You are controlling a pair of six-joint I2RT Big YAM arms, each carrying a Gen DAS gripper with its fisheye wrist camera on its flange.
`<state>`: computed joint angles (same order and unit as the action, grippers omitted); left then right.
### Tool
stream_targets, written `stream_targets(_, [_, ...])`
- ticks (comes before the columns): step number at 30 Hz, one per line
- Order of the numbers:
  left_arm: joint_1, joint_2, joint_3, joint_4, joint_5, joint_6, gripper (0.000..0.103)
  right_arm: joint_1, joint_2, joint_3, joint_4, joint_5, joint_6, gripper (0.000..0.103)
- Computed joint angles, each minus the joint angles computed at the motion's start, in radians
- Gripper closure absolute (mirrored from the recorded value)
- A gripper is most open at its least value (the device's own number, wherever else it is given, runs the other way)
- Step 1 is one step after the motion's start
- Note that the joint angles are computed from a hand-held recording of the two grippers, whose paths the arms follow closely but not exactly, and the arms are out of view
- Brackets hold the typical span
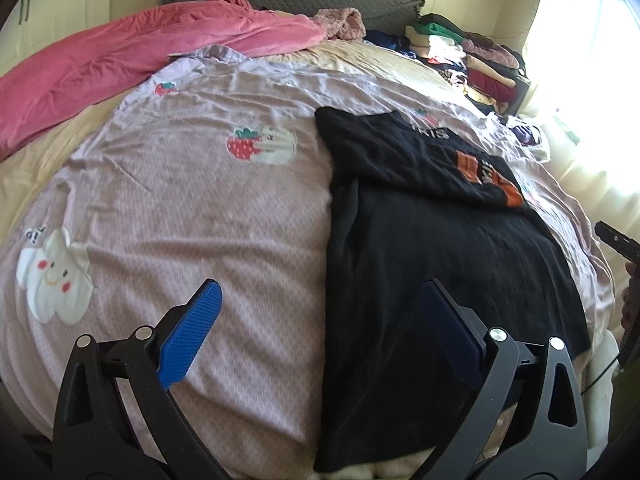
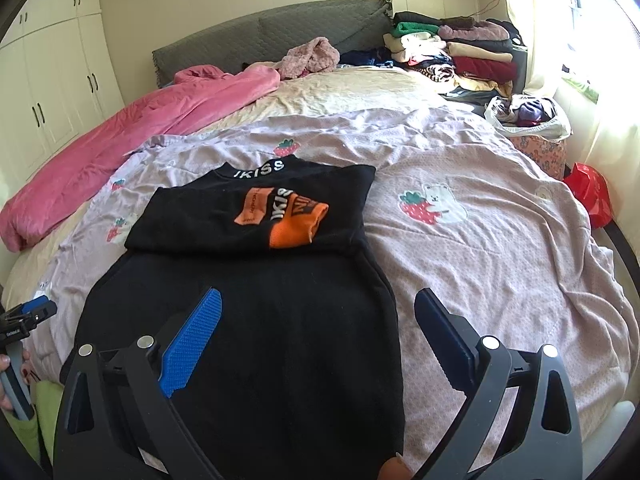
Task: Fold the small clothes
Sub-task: 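Move both open tools back to the sweatshirt hem, then grasp the sweatshirt hem with the right tool while the left tool grasps it too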
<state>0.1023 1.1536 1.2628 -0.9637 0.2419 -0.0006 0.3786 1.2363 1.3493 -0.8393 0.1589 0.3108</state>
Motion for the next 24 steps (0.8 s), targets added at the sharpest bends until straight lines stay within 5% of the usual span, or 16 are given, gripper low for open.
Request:
stream_targets(13, [0.025,-0.03,-0.081,-0.075,0.121,0.024,0.046,0.012,-0.058,-0.097,-0.04,-0.018,0.002,0.006])
stream_targets(24, [0.011,-0.052,-0.125,-0.098,0.149,0.044,0.053,0.029,-0.082,-0.183,-0.033,-0.049,-0.002,0.006])
